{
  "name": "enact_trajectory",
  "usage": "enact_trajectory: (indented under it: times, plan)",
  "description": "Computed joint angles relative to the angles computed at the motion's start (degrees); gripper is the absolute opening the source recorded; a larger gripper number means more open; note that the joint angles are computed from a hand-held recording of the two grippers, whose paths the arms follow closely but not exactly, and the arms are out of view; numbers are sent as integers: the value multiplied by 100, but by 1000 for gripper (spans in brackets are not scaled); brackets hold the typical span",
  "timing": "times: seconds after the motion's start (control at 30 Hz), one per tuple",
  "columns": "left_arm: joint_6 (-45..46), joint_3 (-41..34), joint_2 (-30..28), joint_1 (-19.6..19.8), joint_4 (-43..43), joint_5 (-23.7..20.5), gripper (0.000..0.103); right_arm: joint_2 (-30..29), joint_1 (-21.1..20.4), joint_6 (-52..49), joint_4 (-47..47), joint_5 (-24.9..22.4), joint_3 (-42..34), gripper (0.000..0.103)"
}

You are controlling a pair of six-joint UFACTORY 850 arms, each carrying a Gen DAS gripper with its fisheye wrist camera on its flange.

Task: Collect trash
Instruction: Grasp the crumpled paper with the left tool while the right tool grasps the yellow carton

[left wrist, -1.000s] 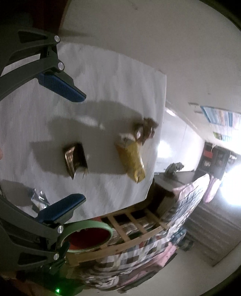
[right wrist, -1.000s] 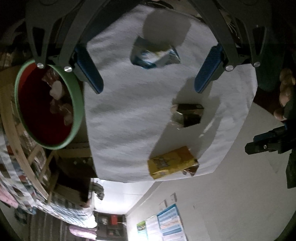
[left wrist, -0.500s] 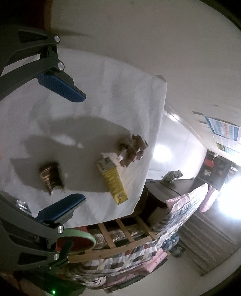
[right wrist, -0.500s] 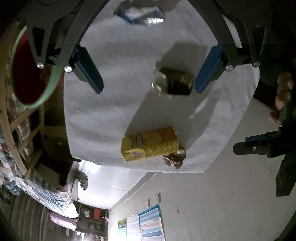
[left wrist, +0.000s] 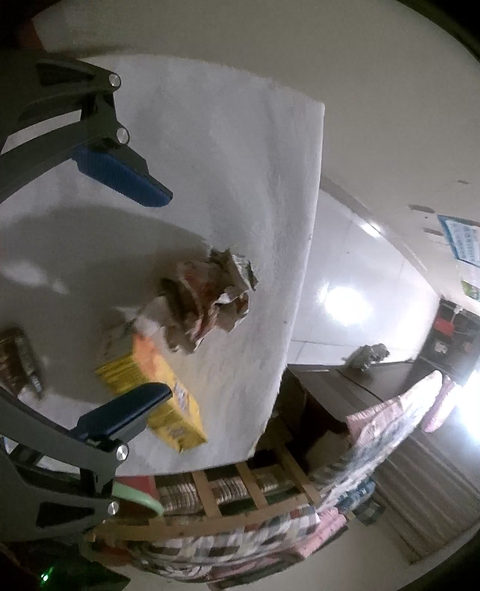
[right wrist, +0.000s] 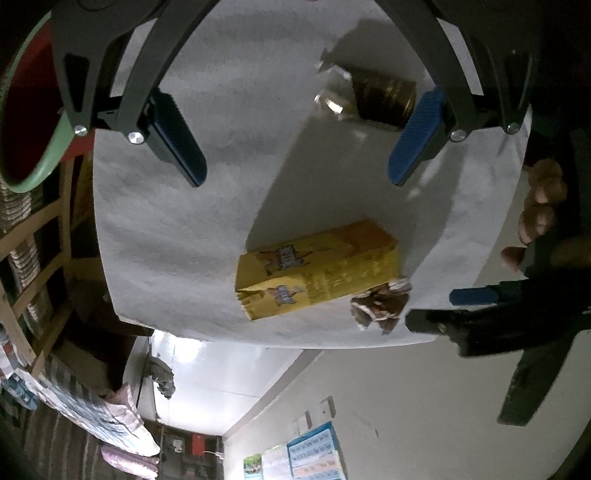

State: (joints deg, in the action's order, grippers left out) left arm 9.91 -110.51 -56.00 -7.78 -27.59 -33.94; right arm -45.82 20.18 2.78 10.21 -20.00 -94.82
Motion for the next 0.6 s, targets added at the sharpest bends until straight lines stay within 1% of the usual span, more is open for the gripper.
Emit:
enact_trajectory:
  times: [0.1,0.23,0.27,0.3,0.33,0.4,0.47,0.5,0.6]
  plan:
    - [-147,-545,-399,-16,153,-302,85,-127,-89,-79,297,58,-152,97]
    - [-345,-1521,-1060,-47,401,-803,82,-305,-203,-27,581,139,-377,97]
    - [-433,-1801,-1247,-43,473,-983,75,-329,-218,-36,636,144,-405,97]
    - [-597,-2073,-1435,-52,637,-1160,67,-362,-237,-82,729,137,-445,97]
    - [-614,-2106,-1461,-62,698,-1160,67,-402,-254,-159,849,116,-490,97]
    - [-479,-2040,-1417,-97,820,-1089,52,-454,-258,-186,899,79,-556,97]
    - [-272,-1956,-1370,-74,686,-1114,44,-503,-269,-324,1056,42,-614,97]
    - [-166,-1823,-1288,-68,661,-1055,41,-522,-274,-379,1128,32,-639,97]
    - [-12,-1303,-969,-51,804,-761,39,-549,-259,-414,1257,58,-687,97]
